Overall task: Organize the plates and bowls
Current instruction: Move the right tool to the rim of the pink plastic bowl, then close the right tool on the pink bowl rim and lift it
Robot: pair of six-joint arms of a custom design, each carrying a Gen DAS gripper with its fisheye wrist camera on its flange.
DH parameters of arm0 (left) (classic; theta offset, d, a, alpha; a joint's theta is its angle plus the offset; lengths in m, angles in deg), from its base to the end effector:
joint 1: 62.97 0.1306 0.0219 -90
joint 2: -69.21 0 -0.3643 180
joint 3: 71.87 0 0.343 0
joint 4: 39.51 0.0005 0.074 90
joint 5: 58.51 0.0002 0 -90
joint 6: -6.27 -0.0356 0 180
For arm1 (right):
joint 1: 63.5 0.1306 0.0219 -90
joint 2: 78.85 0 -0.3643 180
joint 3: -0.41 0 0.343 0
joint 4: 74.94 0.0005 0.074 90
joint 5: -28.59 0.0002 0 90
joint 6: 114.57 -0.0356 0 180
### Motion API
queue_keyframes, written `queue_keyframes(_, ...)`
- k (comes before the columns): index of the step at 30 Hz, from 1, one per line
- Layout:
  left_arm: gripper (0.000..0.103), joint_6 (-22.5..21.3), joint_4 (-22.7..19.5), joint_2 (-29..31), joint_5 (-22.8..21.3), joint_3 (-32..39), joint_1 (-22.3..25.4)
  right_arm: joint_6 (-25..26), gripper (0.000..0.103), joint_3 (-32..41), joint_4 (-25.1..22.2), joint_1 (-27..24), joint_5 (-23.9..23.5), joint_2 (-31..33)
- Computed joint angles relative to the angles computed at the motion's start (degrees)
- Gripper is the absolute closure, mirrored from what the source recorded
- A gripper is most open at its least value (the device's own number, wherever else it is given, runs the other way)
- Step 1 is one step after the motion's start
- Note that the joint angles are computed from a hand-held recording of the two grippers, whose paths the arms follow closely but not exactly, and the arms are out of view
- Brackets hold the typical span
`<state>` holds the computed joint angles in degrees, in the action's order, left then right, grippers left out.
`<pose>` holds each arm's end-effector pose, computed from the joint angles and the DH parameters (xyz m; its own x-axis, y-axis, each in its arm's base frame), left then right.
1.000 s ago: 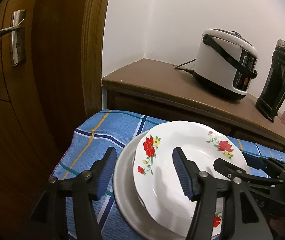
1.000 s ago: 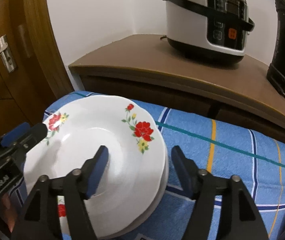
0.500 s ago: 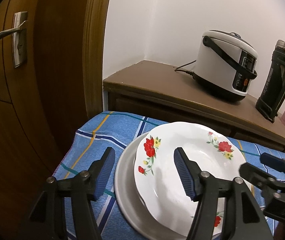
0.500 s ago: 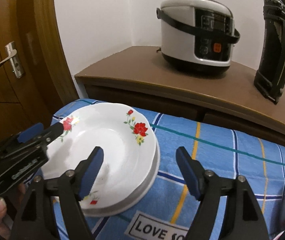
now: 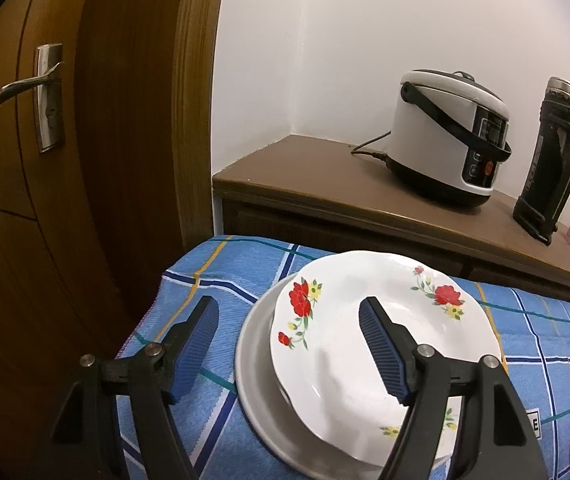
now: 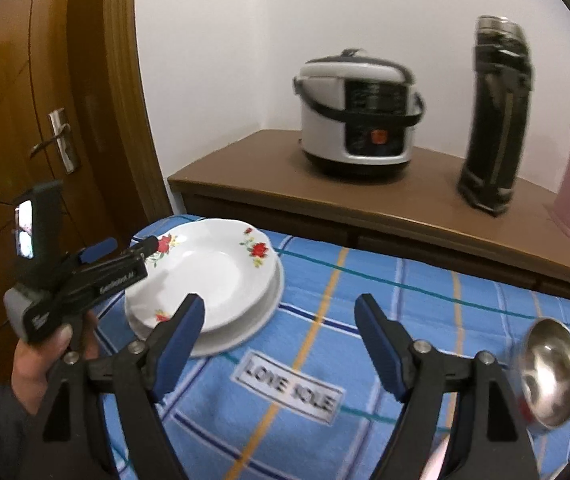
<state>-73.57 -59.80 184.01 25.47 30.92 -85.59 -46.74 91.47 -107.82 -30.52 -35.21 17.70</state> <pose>0.5575 -0.2288 0.3313 -0.5386 0.0344 -0.8419 0.2089 0.9734 -0.0939 0.4180 0.2519 0.3938 -0.5569 0.0422 -0.8295 0.0131 0.9990 0.0421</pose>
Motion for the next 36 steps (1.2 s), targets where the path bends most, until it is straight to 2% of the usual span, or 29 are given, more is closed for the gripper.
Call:
queue_keyframes(5,0.028,0.3,1.3,-3.0,-1.0,-3.6,-1.7,-1.8,0.023,-7.7,-0.5,-0.2,2.6,-7.4)
queue_keyframes(10,0.028,0.7,1.0,-7.7,0.6,-7.6,-5.3,-5.6,0.023,-14.9,-2.7,-1.7,5.5,-14.5)
queue_keyframes(17,0.028,-3.4,0.4,-10.5,4.5,-9.3,-12.9,-9.2,0.026,-20.3,-8.4,-5.1,5.9,-20.1)
queue_keyframes(25,0.028,-5.7,-1.6,-9.3,6.8,-8.5,-20.2,-9.3,0.037,-23.6,-9.5,-6.6,5.2,-22.8)
queue_keyframes(31,0.028,-5.2,-4.3,-8.0,9.7,-7.1,-22.1,-8.7,0.057,-25.3,-8.8,-7.8,1.6,-23.4)
queue_keyframes(32,0.029,-5.4,-4.5,-7.9,9.7,-7.0,-22.5,-8.6,0.064,-25.4,-8.8,-8.0,0.9,-23.3)
queue_keyframes(33,0.03,-5.6,-4.6,-7.9,9.8,-7.0,-22.6,-8.5,0.068,-25.5,-8.8,-8.3,0.0,-23.2)
queue_keyframes(36,0.042,-6.2,-5.6,-7.3,10.7,-6.4,-23.3,-8.2,0.068,-25.7,-9.0,-8.4,-0.4,-23.0)
